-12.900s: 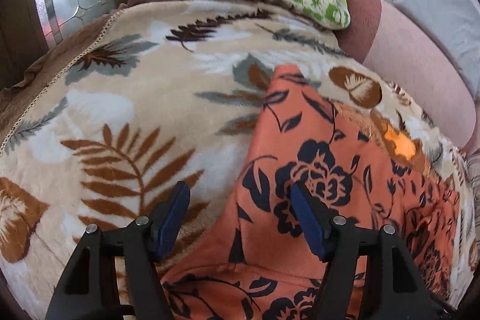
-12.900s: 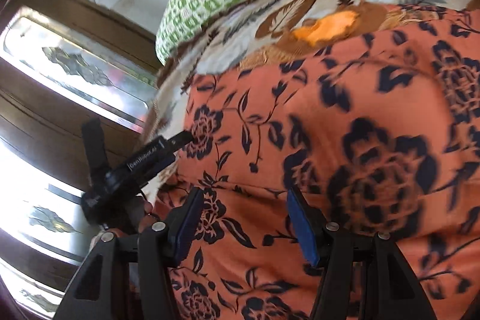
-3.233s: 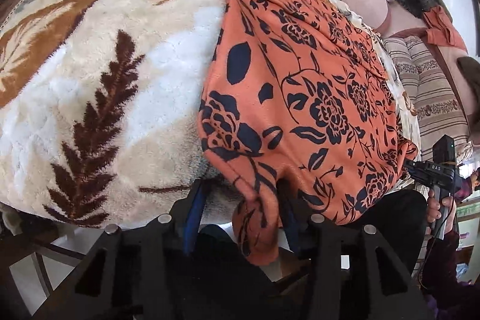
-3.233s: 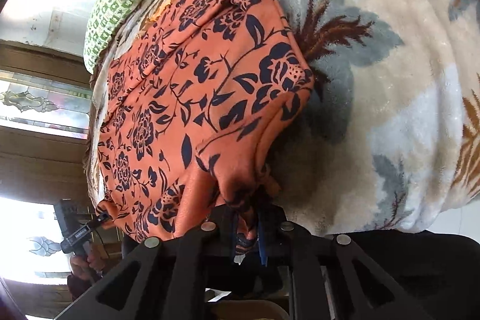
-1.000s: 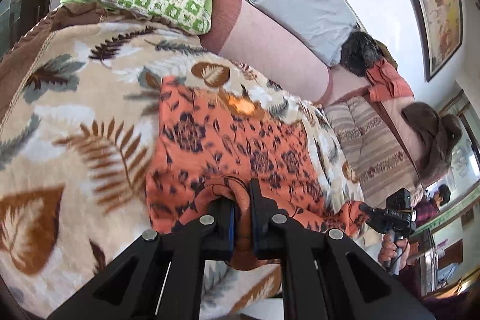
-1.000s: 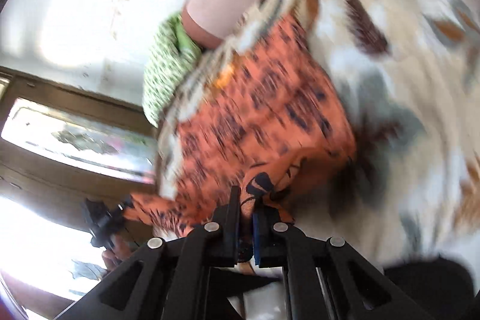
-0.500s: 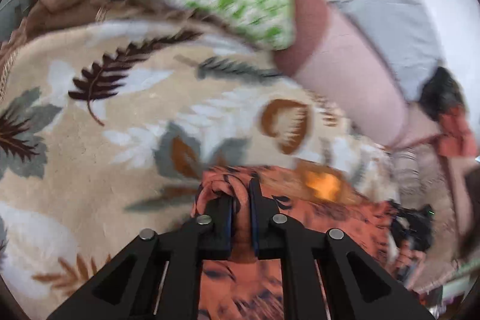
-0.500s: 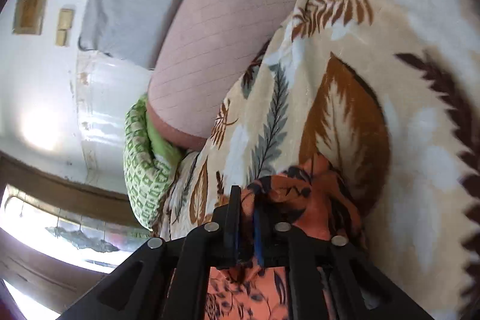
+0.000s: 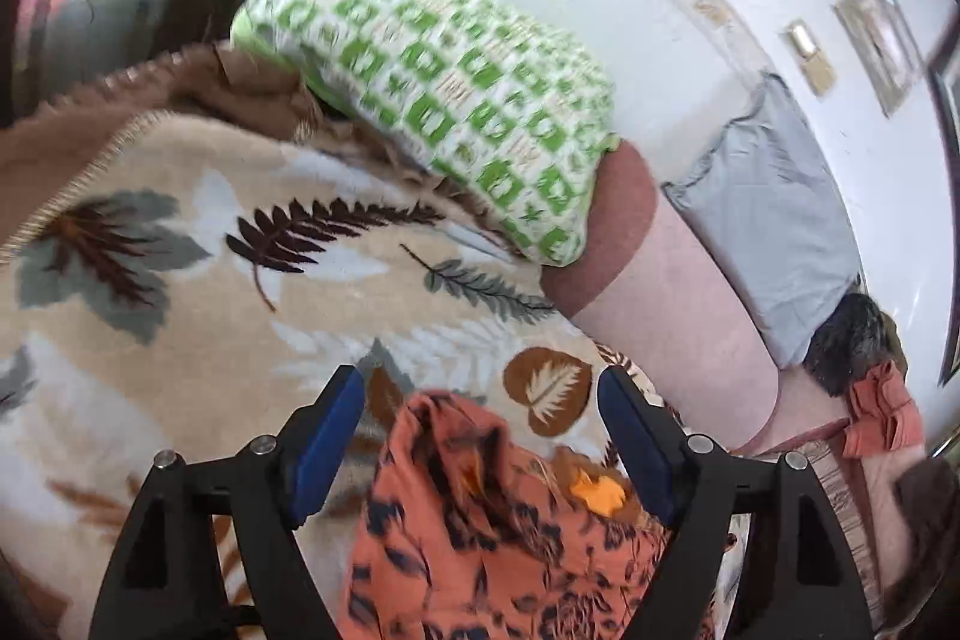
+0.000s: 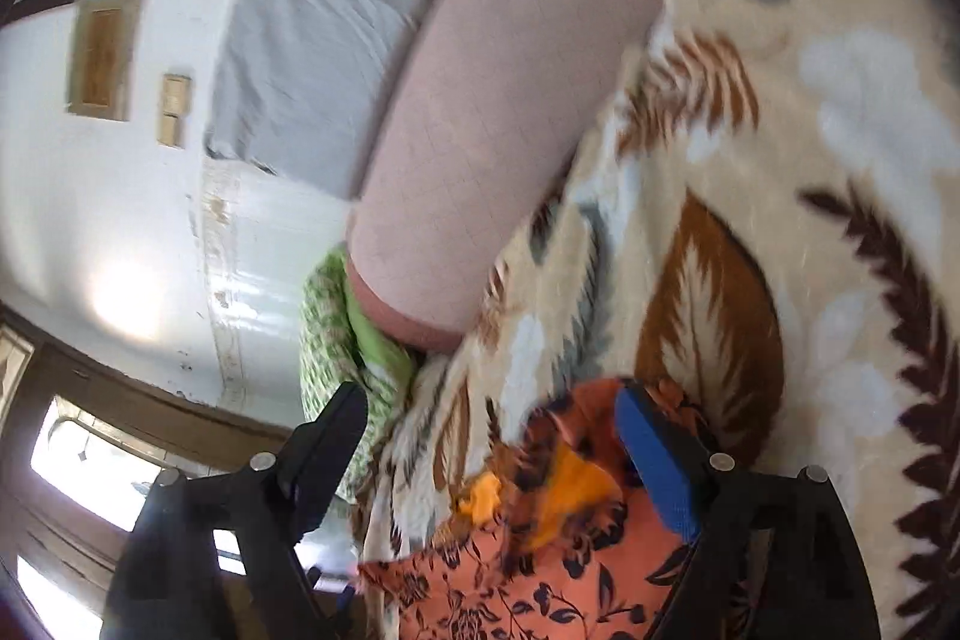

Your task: Fold small clothes

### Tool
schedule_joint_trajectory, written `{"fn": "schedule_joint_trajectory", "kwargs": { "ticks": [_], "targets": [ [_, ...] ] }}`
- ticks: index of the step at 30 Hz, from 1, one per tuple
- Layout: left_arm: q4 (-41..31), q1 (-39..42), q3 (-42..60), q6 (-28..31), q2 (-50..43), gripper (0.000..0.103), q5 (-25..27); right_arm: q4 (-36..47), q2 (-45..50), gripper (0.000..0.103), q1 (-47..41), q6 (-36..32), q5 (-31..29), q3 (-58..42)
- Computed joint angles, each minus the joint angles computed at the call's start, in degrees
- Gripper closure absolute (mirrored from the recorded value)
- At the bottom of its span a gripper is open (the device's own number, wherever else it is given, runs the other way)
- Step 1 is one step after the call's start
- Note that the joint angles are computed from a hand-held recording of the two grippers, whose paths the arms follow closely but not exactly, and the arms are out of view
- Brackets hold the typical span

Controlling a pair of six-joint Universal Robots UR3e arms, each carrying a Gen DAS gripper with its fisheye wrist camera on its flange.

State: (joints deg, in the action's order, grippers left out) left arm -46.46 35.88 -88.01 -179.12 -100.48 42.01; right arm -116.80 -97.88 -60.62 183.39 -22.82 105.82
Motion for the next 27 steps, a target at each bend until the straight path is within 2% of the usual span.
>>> {"fn": "schedule_joint_trajectory", "kwargs": {
  "ticks": [1, 2, 4, 6, 8, 9, 11, 13, 15, 19, 22, 25, 27],
  "targets": [
    [-0.8, -0.1, -2.9, 1.5, 3.6, 0.022, 1.1, 6.0, -1.7, 0.016, -0.5, -4.1, -0.6, -2.3],
    [-1.7, -0.3, -6.8, 3.2, 7.7, 0.022, 2.6, 13.0, -2.0, 0.018, 1.5, -8.6, -4.7, -7.0],
    [-2.1, -3.0, -12.0, 4.3, 12.4, 0.022, 6.7, 20.6, -1.7, 0.032, 6.2, -14.0, -11.7, -12.8],
    [-0.6, -5.4, -18.7, 5.1, 15.4, 0.022, 8.4, 23.0, -1.2, 0.067, 14.5, -16.6, -21.7, -15.3],
    [1.5, -8.1, -23.2, 4.7, 15.2, 0.022, 10.5, 25.2, -1.2, 0.071, 19.9, -18.6, -27.4, -13.9],
    [1.6, -9.6, -23.2, 5.3, 13.6, 0.022, 12.2, 23.5, -0.8, 0.071, 23.5, -17.8, -31.2, -12.5],
    [2.7, -12.7, -21.5, 5.5, 10.2, 0.023, 16.8, 15.0, 1.8, 0.071, 30.5, -13.7, -39.1, -10.8],
    [5.9, -12.3, -22.4, 5.6, 9.7, 0.023, 16.8, 7.5, 5.6, 0.071, 34.1, -10.2, -42.7, -11.5],
    [11.2, -12.4, -22.6, 4.3, 8.0, 0.023, 17.9, 1.5, 13.9, 0.071, 38.5, -6.1, -48.0, -18.6],
    [18.1, -13.0, -20.0, 0.6, 1.8, 0.023, 20.1, -3.7, 30.6, 0.071, 40.5, 2.6, -48.4, -36.4],
    [18.8, -11.8, -19.0, -2.8, -0.1, 0.023, 18.3, -5.0, 34.1, 0.070, 41.3, 9.6, -46.3, -42.9],
    [17.9, -10.2, -20.3, -2.6, 2.1, 0.023, 17.1, -4.4, 30.7, 0.069, 43.7, 7.5, -43.9, -41.3],
    [17.9, -11.4, -20.6, -1.5, 3.7, 0.023, 22.0, 1.0, 28.9, 0.069, 45.9, 4.4, -38.5, -41.0]
  ]
}}
